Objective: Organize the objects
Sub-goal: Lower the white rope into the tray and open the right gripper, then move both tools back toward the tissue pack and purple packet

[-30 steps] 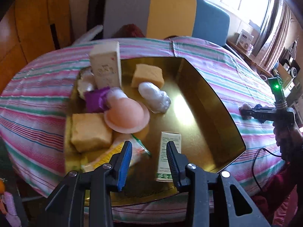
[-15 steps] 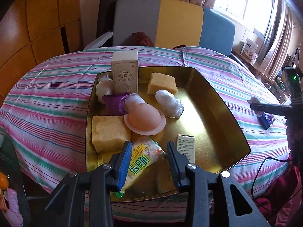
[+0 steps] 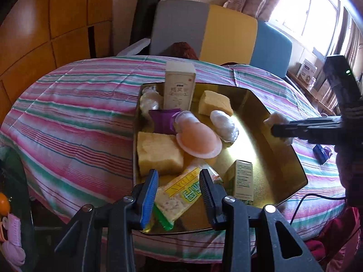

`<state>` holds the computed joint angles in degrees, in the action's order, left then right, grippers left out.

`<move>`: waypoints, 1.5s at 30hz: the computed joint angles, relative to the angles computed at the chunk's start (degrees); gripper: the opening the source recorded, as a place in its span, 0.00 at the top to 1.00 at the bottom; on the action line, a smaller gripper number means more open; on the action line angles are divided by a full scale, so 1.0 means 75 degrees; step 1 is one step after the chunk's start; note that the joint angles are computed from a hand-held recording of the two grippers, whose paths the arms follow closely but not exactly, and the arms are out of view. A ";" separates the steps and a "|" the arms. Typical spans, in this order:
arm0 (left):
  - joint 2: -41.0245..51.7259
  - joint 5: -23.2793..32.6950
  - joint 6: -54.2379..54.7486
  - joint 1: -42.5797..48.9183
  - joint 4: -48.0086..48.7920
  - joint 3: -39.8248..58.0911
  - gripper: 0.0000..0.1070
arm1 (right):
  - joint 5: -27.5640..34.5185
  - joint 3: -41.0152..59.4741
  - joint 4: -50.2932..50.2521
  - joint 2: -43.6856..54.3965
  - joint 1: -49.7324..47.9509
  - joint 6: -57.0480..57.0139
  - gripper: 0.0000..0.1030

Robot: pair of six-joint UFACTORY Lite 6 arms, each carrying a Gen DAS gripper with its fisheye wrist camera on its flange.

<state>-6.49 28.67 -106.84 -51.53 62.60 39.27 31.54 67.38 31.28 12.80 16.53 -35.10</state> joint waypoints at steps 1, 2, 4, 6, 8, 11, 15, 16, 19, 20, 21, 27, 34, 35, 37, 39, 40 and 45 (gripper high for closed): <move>-0.0126 -0.0029 -0.0056 0.0068 0.0028 -0.0147 0.65 | 0.0033 0.0215 -0.0196 0.0290 0.0106 0.0214 0.70; -0.0222 -0.0073 -0.0094 0.0150 0.0056 -0.0271 0.65 | 0.0049 0.0422 -0.0422 0.0582 0.0208 0.0446 0.70; -0.0401 -0.0184 -0.0157 0.0327 0.0073 -0.0501 0.65 | 0.0151 0.0807 -0.0719 0.1086 0.0368 0.0785 0.70; -0.0506 -0.0289 -0.0138 0.0500 0.0043 -0.0626 0.65 | 0.0187 0.1134 -0.0941 0.1503 0.0543 0.1062 0.70; -0.0565 -0.0361 -0.0157 0.0576 0.0072 -0.0693 0.65 | 0.0209 0.1427 -0.1109 0.1868 0.0707 0.1299 0.70; -0.0544 -0.0462 -0.0143 0.0649 0.0072 -0.0723 0.65 | 0.0377 0.1805 -0.1053 0.2361 0.0867 0.1274 0.68; -0.0445 -0.0499 -0.0188 0.0644 0.0064 -0.0705 0.65 | 0.0398 0.1989 -0.1037 0.2737 0.1005 0.1271 0.67; -0.0422 -0.0502 -0.0178 0.0641 0.0060 -0.0689 0.65 | 0.0344 0.1917 -0.0869 0.2707 0.0983 0.1136 0.65; -0.0381 -0.0493 -0.0225 0.0609 0.0087 -0.0677 0.65 | 0.0331 0.1676 -0.0246 0.2512 0.0815 0.0627 0.53; -0.0374 -0.0484 -0.0210 0.0607 0.0076 -0.0673 0.65 | 0.0262 0.1545 -0.0123 0.2377 0.0767 0.0508 0.50; -0.0352 -0.0465 -0.0210 0.0596 0.0066 -0.0658 0.65 | 0.0233 0.1428 0.0070 0.2249 0.0704 0.0335 0.49; -0.0317 -0.0158 -0.0254 0.0384 0.0077 -0.0503 0.65 | -0.0063 0.0543 0.0770 0.1167 0.0436 -0.0160 0.41; -0.0343 0.0262 -0.0017 0.0066 -0.0075 -0.0238 0.65 | -0.0607 -0.1024 0.1362 -0.0620 -0.0038 -0.0569 0.36; -0.0352 0.0315 0.0031 0.0023 -0.0096 -0.0203 0.65 | -0.0639 -0.1108 0.1389 -0.0734 -0.0158 -0.0613 0.36; -0.0304 0.0432 0.0138 -0.0094 -0.0150 -0.0051 0.65 | -0.0607 -0.1443 0.1363 -0.1160 -0.0522 -0.0703 0.36; -0.0230 0.0497 0.0268 -0.0176 -0.0202 0.0104 0.65 | -0.0556 -0.1759 0.1466 -0.1543 -0.0934 -0.0881 0.35; -0.0176 0.0518 0.0347 -0.0212 -0.0229 0.0196 0.65 | -0.0446 -0.1894 0.1528 -0.1758 -0.1249 -0.1051 0.35; 0.0297 0.0633 0.0842 -0.0449 -0.0441 0.0860 0.65 | -0.0224 -0.2400 0.1846 -0.2456 -0.2575 -0.1717 0.31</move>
